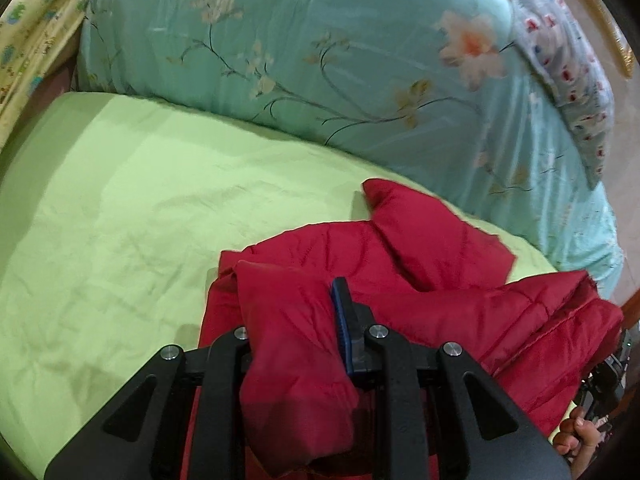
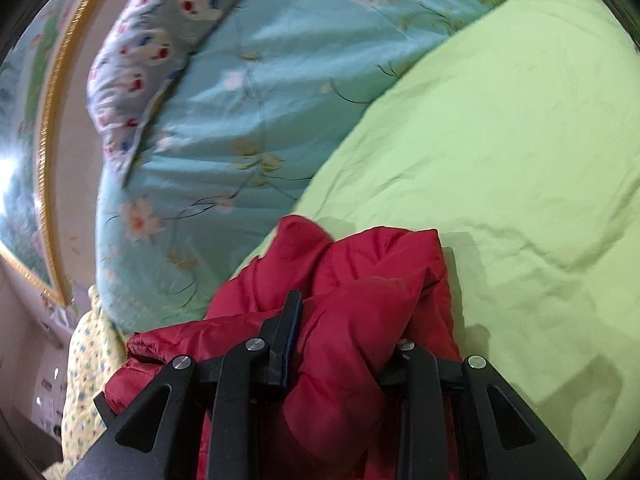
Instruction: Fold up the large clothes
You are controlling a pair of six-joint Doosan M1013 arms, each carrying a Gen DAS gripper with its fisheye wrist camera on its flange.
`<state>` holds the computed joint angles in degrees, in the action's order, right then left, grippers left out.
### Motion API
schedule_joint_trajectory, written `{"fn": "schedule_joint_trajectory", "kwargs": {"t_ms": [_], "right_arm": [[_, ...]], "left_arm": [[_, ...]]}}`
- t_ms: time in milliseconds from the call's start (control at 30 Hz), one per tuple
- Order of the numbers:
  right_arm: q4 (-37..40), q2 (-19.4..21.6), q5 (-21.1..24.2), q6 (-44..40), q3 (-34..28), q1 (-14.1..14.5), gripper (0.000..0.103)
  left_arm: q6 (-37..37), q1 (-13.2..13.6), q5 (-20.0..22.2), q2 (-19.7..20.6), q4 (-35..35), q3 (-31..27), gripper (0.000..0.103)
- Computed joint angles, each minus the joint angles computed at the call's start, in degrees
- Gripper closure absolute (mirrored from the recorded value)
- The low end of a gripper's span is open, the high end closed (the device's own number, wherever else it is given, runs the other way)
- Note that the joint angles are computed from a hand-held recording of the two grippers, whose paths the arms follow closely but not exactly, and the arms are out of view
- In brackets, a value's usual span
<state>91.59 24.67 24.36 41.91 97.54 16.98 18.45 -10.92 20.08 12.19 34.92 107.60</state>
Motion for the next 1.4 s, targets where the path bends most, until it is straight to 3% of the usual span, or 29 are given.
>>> {"fn": "schedule_joint_trajectory", "kwargs": {"t_ms": [267, 500, 667, 800, 900, 1033, 1100, 1233, 1267, 1333, 1400], "right_arm": [[2.0, 3.7, -4.6, 0.7, -2.8, 1.0, 0.075], [-5.1, 6.0, -7.3, 10.3, -5.8, 1.4, 0.075], [-6.2, 6.9, -7.7, 11.1, -6.8, 1.5, 0.075], [-6.8, 7.1, -8.1, 11.4, -7.0, 1.6, 0.075], [-7.6, 7.1, -8.2, 12.1, -7.1, 1.7, 0.075], [-7.8, 7.0, -8.4, 12.2, -7.1, 1.7, 0.075], [-7.5, 7.0, -8.4, 12.0, -7.1, 1.7, 0.075], [-6.7, 7.1, -8.1, 11.2, -7.1, 1.6, 0.075], [-6.5, 7.2, -8.1, 11.0, -7.1, 1.6, 0.075], [-6.5, 7.1, -8.2, 11.0, -7.0, 1.7, 0.075], [-7.0, 7.0, -8.3, 11.1, -7.0, 1.7, 0.073]], "left_arm": [[2.4, 1.5, -0.4, 4.2, -3.4, -2.9, 0.081], [8.0, 2.1, 0.3, 4.9, -8.7, -4.5, 0.079], [0.5, 0.6, -2.0, 0.6, -0.2, -0.5, 0.070], [-7.7, -1.7, -3.1, -3.5, 10.1, 3.0, 0.070], [-9.5, -3.1, -3.6, -4.9, 13.5, 3.7, 0.070], [-3.2, -4.4, -4.7, -4.8, 8.9, 3.5, 0.063], [-1.1, -5.1, -5.2, -4.5, 7.7, 3.5, 0.063], [10.2, -5.8, -8.7, -4.0, -2.2, 3.7, 0.063], [9.9, -6.3, -9.1, -4.0, -0.9, 3.8, 0.063], [11.8, -7.7, -7.0, -3.1, 0.0, 2.8, 0.062], [10.8, -9.3, -2.1, -1.2, 3.5, 1.1, 0.062]]}}
